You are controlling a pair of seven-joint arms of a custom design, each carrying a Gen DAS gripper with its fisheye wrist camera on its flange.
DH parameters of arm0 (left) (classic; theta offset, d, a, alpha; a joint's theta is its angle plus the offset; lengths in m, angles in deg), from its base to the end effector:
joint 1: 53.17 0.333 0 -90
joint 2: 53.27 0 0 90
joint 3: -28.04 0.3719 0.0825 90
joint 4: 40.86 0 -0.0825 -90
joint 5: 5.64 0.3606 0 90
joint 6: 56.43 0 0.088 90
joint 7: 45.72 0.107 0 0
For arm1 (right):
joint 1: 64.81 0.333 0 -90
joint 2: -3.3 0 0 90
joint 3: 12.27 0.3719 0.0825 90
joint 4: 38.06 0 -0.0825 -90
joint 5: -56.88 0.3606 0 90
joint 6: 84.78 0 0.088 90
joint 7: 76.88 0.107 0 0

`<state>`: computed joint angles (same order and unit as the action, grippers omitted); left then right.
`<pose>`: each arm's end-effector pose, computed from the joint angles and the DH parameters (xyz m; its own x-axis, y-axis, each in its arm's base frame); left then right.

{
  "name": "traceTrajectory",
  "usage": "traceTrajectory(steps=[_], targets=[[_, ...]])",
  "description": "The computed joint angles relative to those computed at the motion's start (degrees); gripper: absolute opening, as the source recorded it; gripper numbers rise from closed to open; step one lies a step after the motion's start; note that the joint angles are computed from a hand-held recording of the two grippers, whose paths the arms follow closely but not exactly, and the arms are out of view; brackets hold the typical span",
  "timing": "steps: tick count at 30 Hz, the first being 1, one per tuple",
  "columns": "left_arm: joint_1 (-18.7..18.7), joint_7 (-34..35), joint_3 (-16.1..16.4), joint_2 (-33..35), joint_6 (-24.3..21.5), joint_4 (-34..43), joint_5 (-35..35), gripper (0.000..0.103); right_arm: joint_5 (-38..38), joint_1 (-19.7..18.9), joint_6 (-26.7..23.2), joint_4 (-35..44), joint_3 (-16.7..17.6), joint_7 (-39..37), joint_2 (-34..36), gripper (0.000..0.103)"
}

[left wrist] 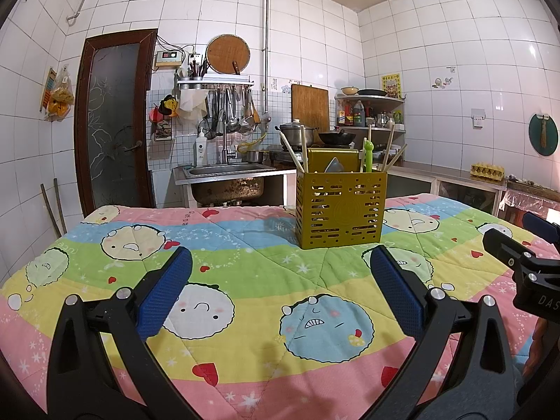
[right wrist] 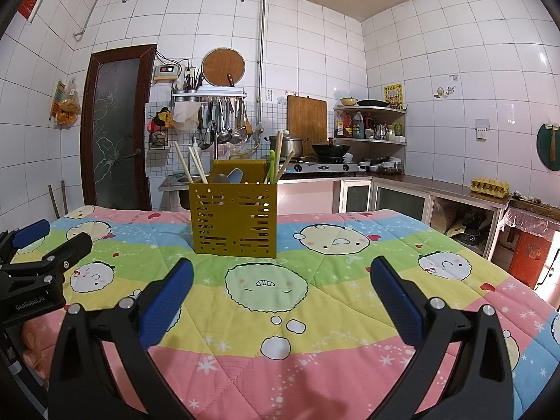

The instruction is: Organize utensils

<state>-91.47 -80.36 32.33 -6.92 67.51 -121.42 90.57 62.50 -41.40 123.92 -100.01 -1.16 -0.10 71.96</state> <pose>0.6540 -0.4135 0.3064 0.3984 -0.9169 -0.0247 -0.2094 -0.0647 -0.9757 0.7353 0.3778 0.2868 0.4468 -0.8941 -0.0293 -0.1980 -0.0669 -0.9779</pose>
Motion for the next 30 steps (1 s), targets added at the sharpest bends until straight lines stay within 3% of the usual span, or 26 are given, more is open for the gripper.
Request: traceTrajectory(steps=[30], targets=[[-0.36,0.49,0.30,0.61,-0.02,0.82,-0.86,0.098,1.43,0.67,0.77,-0.15,-0.86,-1.16,0.00,0.099]])
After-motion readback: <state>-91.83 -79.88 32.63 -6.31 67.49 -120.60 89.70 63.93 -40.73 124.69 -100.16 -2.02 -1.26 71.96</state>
